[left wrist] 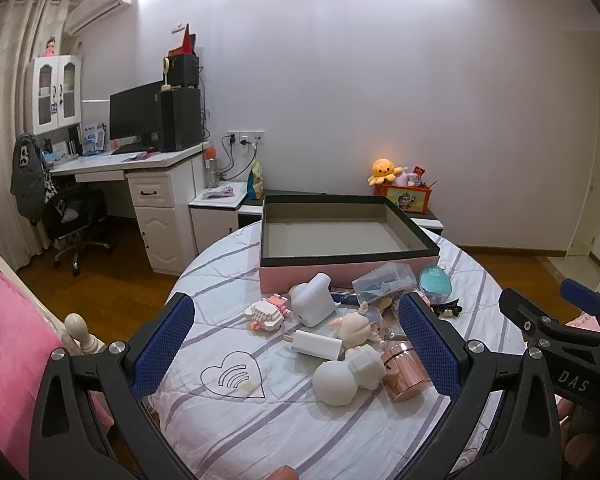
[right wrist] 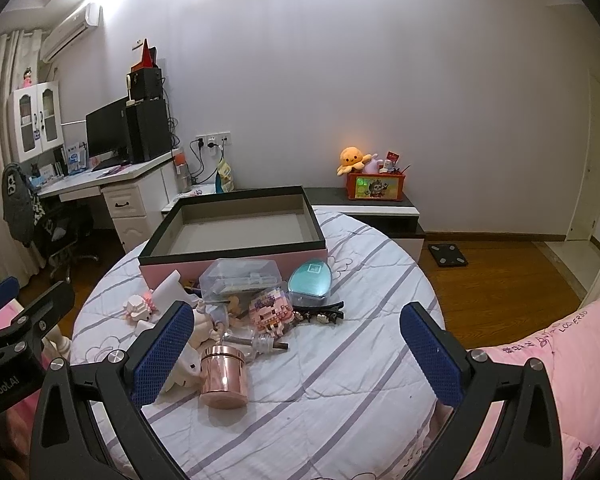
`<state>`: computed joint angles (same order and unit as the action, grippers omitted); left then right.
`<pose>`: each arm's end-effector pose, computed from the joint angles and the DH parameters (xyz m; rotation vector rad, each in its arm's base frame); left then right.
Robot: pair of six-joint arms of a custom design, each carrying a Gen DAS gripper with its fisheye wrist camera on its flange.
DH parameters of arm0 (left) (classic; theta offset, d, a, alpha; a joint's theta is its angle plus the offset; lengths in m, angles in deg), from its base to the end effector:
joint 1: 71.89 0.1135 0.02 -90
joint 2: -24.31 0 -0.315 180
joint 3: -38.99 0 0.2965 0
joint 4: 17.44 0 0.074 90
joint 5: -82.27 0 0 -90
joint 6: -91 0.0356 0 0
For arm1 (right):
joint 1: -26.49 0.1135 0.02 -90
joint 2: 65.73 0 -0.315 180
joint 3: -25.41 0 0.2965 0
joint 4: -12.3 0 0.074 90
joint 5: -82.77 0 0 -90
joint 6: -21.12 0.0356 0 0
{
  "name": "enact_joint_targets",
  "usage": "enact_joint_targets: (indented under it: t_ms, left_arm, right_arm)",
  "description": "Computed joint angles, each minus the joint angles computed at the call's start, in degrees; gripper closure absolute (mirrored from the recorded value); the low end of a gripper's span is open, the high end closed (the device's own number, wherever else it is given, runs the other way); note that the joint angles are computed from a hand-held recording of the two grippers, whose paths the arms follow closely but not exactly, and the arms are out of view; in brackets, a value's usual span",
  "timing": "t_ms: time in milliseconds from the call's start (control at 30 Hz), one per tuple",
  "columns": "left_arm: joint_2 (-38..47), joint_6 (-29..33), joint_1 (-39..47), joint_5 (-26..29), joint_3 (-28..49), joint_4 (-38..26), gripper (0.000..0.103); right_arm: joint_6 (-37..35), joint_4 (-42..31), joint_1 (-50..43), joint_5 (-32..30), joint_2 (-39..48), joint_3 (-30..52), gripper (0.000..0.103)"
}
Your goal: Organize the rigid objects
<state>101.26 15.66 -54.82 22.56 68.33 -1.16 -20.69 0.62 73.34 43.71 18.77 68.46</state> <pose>0.2330 0.0528 0.1469 0.2647 2.0260 -0.2156 0.2048 0.1780 0.1536 0.3541 2.0730 -0.1575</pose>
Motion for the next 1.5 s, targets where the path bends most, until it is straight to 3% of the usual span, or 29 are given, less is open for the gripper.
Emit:
enact_joint_targets:
  t_ms: [1500]
  left_arm:
    - [-0.7,-0.7,1.4,1.7,-0.4,0.9,0.000]
  right_arm:
    - [0.0,-0.5,1.1,1.8,-0.3,0.5,0.000]
